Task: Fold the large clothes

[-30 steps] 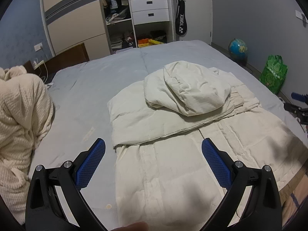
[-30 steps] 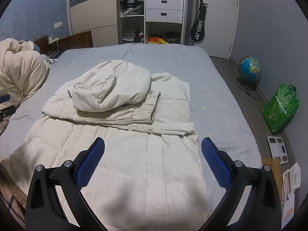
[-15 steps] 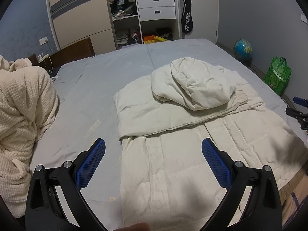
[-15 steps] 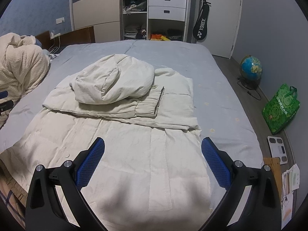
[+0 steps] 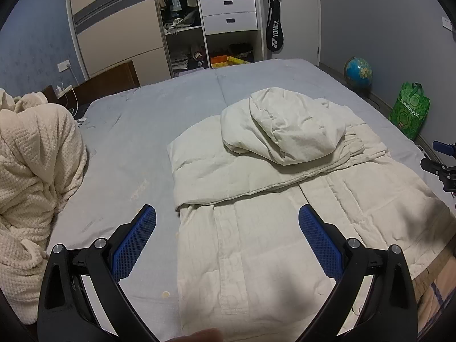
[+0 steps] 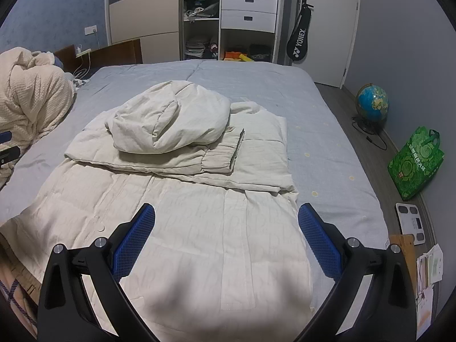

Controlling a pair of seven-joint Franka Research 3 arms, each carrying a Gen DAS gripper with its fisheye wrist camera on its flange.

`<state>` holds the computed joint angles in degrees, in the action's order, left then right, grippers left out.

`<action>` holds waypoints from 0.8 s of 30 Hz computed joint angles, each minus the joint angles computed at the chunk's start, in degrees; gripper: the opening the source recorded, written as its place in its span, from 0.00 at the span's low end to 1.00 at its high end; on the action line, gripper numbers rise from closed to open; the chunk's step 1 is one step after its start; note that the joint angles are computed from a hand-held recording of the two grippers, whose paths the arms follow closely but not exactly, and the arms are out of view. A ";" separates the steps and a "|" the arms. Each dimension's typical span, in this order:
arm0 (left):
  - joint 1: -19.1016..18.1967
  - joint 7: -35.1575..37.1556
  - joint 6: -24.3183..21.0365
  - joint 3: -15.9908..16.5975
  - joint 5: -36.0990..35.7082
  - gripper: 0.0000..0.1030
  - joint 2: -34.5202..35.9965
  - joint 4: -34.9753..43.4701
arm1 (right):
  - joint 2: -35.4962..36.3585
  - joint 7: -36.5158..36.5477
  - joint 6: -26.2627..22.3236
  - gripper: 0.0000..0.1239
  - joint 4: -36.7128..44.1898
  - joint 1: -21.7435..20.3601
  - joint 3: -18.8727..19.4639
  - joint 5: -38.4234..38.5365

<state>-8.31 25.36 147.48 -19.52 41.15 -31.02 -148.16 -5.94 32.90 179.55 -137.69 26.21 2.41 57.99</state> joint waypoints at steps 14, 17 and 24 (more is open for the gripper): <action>-0.22 -0.17 -0.63 -0.27 0.24 0.94 -0.09 0.16 | -0.37 -0.95 -0.14 0.78 -0.05 0.34 -0.20 0.93; -0.35 -0.30 -0.86 -0.40 0.34 0.94 -0.12 0.24 | -0.39 -1.23 -0.01 0.78 -0.03 0.42 -0.20 1.32; -0.51 -0.93 -1.18 -0.61 0.77 0.94 -0.10 0.41 | -0.61 -1.78 0.02 0.78 -0.11 0.54 -0.24 1.89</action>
<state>-8.82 24.42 146.29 -20.13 41.93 -31.12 -147.75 -6.55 31.12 179.57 -137.79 26.76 2.17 59.88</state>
